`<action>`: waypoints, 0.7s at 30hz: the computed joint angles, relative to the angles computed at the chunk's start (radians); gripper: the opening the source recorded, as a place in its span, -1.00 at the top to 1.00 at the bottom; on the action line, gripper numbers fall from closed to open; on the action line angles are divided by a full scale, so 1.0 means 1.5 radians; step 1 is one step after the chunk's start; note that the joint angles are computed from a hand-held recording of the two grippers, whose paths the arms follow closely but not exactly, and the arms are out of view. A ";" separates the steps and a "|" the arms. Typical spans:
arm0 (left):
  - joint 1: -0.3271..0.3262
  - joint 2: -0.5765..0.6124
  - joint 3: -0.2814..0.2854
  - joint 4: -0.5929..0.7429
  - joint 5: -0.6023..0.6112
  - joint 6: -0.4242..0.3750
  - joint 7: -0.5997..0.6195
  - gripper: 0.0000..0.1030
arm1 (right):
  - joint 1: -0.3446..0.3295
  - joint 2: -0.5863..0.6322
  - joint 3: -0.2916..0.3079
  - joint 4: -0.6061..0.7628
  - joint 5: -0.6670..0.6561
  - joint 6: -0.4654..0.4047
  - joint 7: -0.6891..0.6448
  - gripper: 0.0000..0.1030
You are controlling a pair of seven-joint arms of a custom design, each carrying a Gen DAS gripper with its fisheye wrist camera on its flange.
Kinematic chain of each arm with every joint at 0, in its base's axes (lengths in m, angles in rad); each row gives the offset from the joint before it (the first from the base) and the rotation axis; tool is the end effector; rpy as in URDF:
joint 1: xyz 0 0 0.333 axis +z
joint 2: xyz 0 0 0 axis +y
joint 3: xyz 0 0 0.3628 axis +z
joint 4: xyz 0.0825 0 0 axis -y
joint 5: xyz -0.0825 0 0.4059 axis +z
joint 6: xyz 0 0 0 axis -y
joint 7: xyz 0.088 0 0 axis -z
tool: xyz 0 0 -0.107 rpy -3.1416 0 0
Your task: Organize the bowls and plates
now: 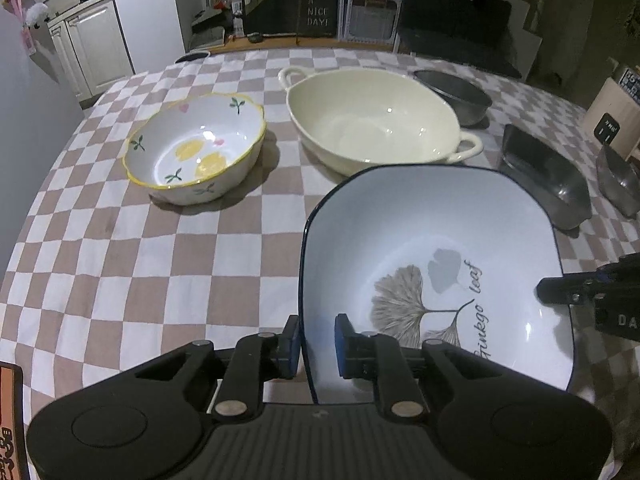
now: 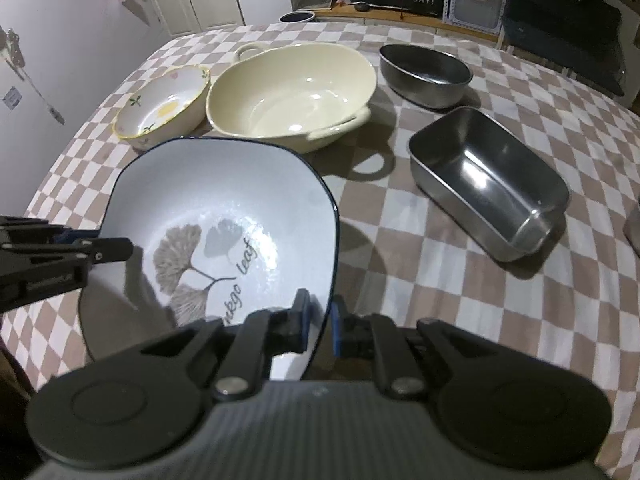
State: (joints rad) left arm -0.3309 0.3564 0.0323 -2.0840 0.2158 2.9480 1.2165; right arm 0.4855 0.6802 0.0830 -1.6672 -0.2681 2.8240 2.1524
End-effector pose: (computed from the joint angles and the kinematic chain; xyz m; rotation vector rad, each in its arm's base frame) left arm 0.6229 -0.2079 0.3355 -1.8046 2.0986 -0.5738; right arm 0.6445 0.4139 0.2836 -2.0669 1.7071 -0.2656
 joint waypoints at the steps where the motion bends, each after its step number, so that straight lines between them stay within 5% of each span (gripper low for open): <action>1: 0.002 0.004 -0.003 0.004 -0.002 -0.005 0.004 0.62 | 0.001 0.001 0.000 0.002 0.001 -0.002 0.001 0.76; 21: -0.012 0.048 0.013 0.055 0.019 -0.039 -0.006 0.55 | 0.006 0.021 -0.004 0.039 0.002 -0.040 0.005 0.77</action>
State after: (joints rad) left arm -0.3483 0.4288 0.0522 -2.0011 0.2446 2.8895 1.2081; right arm 0.4943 0.7118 0.0770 -1.6089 -0.2652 2.7640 2.1606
